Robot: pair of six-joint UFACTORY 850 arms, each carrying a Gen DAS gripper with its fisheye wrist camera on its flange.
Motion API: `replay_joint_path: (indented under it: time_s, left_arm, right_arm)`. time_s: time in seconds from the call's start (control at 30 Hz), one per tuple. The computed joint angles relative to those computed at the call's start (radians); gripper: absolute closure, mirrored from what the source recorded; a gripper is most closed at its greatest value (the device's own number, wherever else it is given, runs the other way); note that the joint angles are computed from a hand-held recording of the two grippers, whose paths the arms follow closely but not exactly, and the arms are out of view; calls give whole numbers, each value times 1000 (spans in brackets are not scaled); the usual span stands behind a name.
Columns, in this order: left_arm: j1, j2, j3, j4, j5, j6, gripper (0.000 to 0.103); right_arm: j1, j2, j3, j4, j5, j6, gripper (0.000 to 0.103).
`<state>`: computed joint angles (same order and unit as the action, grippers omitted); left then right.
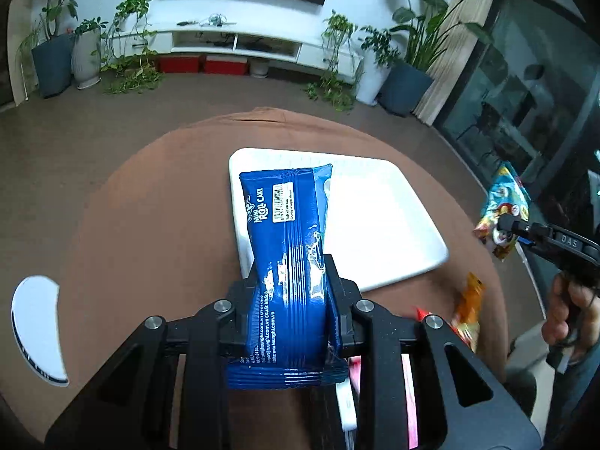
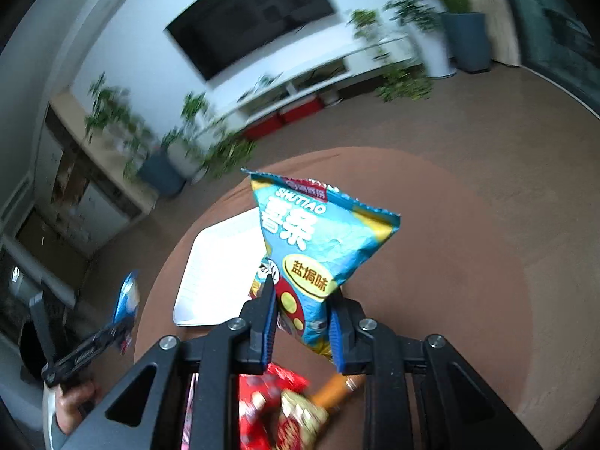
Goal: Organize snacks
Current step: 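Carry both packets to the white tray and open both tools to release, then grasp the black packet with the left tool while the right tool grasps the orange bar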
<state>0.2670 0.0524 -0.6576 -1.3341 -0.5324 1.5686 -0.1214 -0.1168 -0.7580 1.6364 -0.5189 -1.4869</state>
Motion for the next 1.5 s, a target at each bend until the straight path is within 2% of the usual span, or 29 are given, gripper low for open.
replay_joint_path:
  time_s: [0.2,0.37,0.47,0.63,0.73,0.83,0.87,0.97,1.1,1.17,1.2,1.23,1.3,1.4,1.5]
  left_arm:
    - [-134,-116,-78,11,160,-43,78]
    - [-216,-185,-103,5,257,-59,78]
    - [-265,-224,-117,-38,319,-14,78]
    - [-330,-305,-148,-173,379,103,77]
    - [-344,-350,-169,-270,399,198,77]
    - [-361,-387,-186,-326,417,246,77]
    - [-366,-394,-187,-343,415,254,77]
    - [-369,-408,-189,-483,407,378,77]
    - [-351,-358,-156,-583,386,482,75]
    - [-333,-319,-135,-637,370,545,69]
    - [-328,-291,-116,-672,364,575,53]
    - [-317,-265,-97,-689,345,594,33]
    - [-290,-200,-45,-693,289,598,16]
    - [-239,-83,44,-505,223,412,3]
    - [-184,32,133,-398,182,297,2]
  right_arm:
    - [127,-196,-203,-242,50,231,77]
    - [171,-315,-312,-396,66,407,77]
    - [183,-333,-316,-425,90,433,77]
    - [185,-367,-337,-494,91,499,77]
    - [186,-366,-330,-489,96,492,76]
    - [192,-375,-343,-529,100,536,69]
    - [191,-378,-346,-540,99,546,61]
    - [188,-363,-329,-525,111,539,48]
    - [171,-316,-291,-440,112,459,40]
    - [159,-281,-262,-378,108,398,32]
    - [148,-254,-239,-327,99,352,30]
    - [139,-231,-220,-295,88,326,28]
    - [110,-158,-154,-189,42,221,25]
    - [77,-48,-52,-61,15,74,18]
    - [50,66,53,11,-12,-20,17]
